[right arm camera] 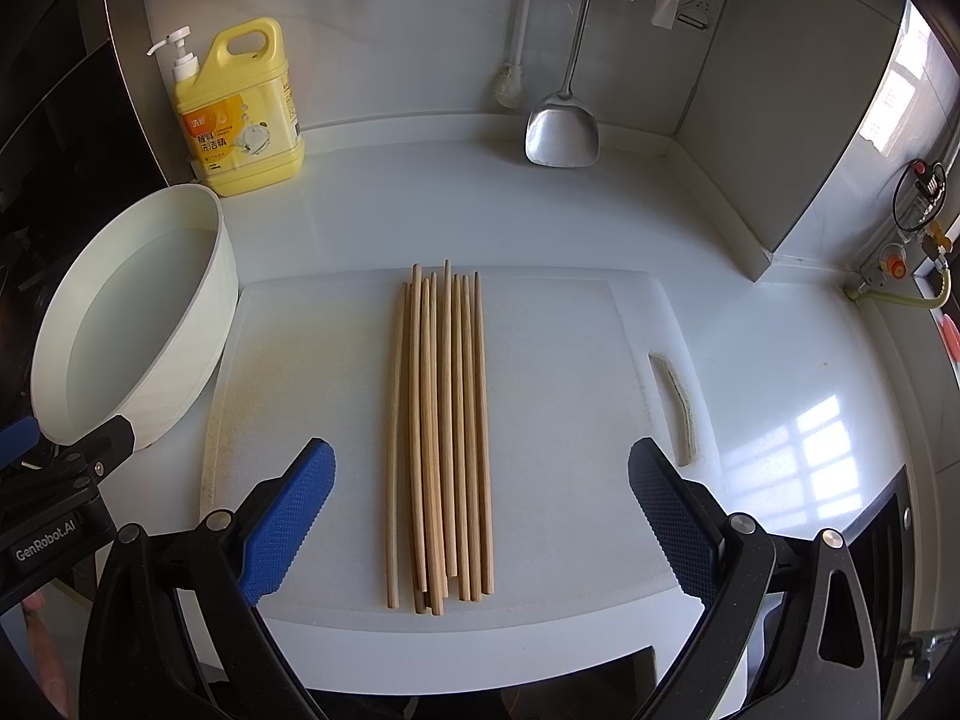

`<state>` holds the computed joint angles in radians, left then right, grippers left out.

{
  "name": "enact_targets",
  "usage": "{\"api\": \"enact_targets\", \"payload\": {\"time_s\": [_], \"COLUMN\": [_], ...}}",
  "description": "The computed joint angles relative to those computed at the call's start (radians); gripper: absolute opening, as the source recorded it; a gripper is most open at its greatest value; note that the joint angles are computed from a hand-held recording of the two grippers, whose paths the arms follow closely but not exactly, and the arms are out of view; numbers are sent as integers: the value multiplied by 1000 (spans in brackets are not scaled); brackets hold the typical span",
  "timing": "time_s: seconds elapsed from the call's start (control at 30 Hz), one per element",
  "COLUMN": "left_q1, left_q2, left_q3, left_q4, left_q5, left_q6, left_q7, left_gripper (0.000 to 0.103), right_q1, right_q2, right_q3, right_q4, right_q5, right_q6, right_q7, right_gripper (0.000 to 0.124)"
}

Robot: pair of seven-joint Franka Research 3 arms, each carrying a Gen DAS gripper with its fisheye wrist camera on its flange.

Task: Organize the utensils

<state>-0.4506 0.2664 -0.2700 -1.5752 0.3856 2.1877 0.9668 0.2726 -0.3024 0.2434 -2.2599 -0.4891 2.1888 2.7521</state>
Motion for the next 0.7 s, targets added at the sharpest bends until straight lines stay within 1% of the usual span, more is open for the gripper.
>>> {"api": "enact_targets", "payload": {"time_s": [0.5, 0.57, 0.7], "left_q1": [4, 15, 23], "left_q2": [-3, -8, -14], "left_q3": [0, -3, -7], "left_q4": [-3, -13, -34], "left_q5": [-5, -22, -26], "left_q6": [3, 27, 92], "left_q7": [14, 37, 87], "left_gripper": [97, 97, 97], "right_q1": [5, 6, 1], "right_q2": [6, 6, -20], "right_q3": [0, -1, 3], "right_q4": [1, -4, -46], "right_q5": [-6, 0, 1], "right_q6": [3, 2, 34], "right_q7": [24, 31, 75], "right_gripper": [94, 94, 94]}}
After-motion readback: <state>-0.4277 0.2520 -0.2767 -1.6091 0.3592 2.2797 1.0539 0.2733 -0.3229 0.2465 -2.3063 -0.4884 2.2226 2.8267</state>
